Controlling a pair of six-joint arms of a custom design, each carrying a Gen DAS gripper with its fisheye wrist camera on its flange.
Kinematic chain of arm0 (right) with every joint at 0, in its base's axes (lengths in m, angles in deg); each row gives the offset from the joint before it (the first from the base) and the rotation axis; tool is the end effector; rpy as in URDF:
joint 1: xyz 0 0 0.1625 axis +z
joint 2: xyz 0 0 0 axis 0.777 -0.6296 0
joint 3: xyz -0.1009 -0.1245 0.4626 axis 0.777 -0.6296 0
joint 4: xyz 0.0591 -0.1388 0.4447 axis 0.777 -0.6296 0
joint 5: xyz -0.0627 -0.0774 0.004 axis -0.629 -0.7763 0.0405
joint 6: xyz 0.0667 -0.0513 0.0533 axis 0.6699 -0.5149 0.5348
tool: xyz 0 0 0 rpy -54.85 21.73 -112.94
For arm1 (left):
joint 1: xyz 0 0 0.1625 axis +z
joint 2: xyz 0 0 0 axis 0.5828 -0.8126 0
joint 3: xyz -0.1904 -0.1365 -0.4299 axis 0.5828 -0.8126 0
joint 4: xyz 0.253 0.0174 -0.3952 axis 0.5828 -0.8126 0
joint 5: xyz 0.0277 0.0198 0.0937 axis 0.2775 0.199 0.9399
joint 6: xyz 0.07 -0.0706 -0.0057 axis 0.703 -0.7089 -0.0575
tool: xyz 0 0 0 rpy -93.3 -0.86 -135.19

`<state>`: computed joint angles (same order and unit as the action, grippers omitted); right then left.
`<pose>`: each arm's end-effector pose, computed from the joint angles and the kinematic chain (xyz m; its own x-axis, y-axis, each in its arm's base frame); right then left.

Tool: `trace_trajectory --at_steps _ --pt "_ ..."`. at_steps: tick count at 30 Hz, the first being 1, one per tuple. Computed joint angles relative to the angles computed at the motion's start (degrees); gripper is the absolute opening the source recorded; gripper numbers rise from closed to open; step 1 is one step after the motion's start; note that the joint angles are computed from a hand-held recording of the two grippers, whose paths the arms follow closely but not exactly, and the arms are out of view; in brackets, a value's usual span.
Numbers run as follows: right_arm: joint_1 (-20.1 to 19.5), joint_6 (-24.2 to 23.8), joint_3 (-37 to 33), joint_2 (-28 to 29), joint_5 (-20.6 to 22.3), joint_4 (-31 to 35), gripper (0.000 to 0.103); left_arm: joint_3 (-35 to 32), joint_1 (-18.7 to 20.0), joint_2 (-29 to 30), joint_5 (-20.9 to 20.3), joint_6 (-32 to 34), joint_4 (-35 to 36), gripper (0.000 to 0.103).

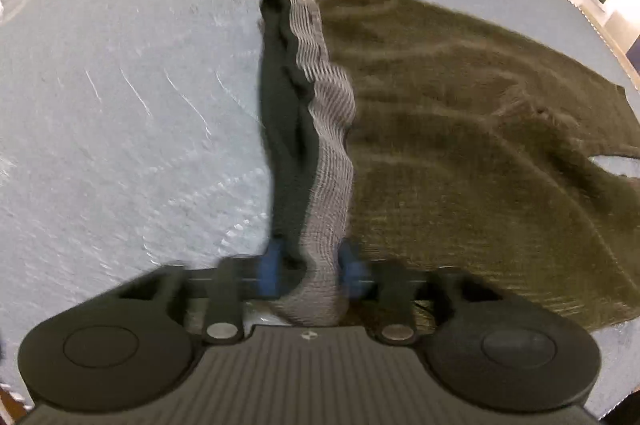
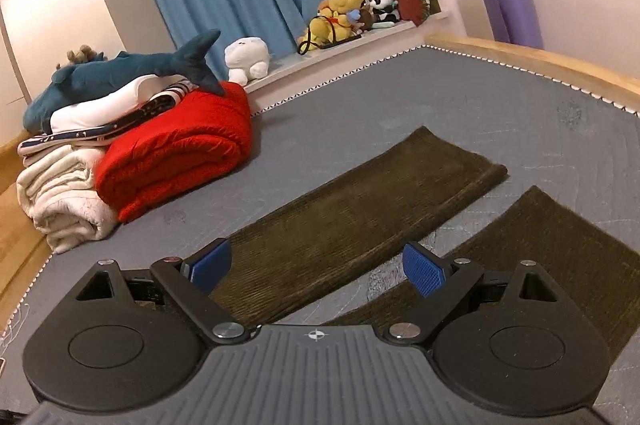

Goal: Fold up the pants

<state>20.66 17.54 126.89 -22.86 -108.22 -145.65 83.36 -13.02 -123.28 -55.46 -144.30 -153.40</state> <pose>-0.0145 -0.5442 0.4743 -0.8604 -0.3680 0.3526 -0.5092 0.5937 -0.6230 -0.2119 -0.3080 0.0302 -0.5649 -0.6859 -0.4589 -0.0801 0.5990 -0.7967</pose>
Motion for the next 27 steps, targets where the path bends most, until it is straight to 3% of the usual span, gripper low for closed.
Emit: trace_trajectory --at_steps 3,4,6,9,12,14,17,19,21,23,25,27 --pt "-0.1 -0.83 0.14 -0.26 0.3 0.17 0.093 -2.93 -5.39 -1.43 0.45 -8.63 12.73 0.017" --pt "-0.1 -0.83 0.18 -0.35 0.36 0.32 0.093 -4.8 -6.6 -1.18 -0.94 -10.16 17.29 0.017" --pt "0.0 -0.54 0.25 -0.48 0.54 0.59 0.093 -6.62 -7.35 -0.56 -3.15 -9.57 19.68 0.017" --pt "0.07 -0.94 -0.03 -0.38 0.6 1.23 0.093 -8.14 -5.3 1.02 -7.57 -4.63 18.08 0.019" --pt "0.5 -1.5 0.25 -0.34 -0.17 1.49 0.093 -15.24 -1.33 7.59 -13.14 -2.91 30.14 0.02" --pt "0.63 -1.86 0.22 -0.32 -0.63 2.12 0.093 -17.36 -1.71 9.31 -10.16 -3.16 34.29 0.033" --pt "0.76 -3.1 0.11 -0.36 -1.22 3.54 0.093 -13.85 -3.54 6.24 -1.35 -2.46 23.83 0.036" --pt "0.83 -4.52 -0.03 -0.32 -1.84 4.68 0.093 -11.69 -2.69 5.38 2.18 2.95 13.85 0.036" --pt "1.04 -5.61 0.05 -0.37 -2.59 5.53 0.093 -10.44 -0.05 5.7 1.82 11.46 4.42 0.036" --pt "1.24 -6.41 0.32 -0.5 -3.21 5.76 0.093 -10.66 4.64 7.43 -4.19 19.47 -2.66 0.036" --pt "1.28 -7.05 0.45 -0.65 -3.62 6.07 0.093 -12.26 6.44 9.54 -5.77 22.85 -1.56 0.04" --pt "1.12 -7.14 0.26 -0.79 -3.6 6.66 0.093 -13.08 5.84 8.63 -3.18 17.64 2.28 0.04"
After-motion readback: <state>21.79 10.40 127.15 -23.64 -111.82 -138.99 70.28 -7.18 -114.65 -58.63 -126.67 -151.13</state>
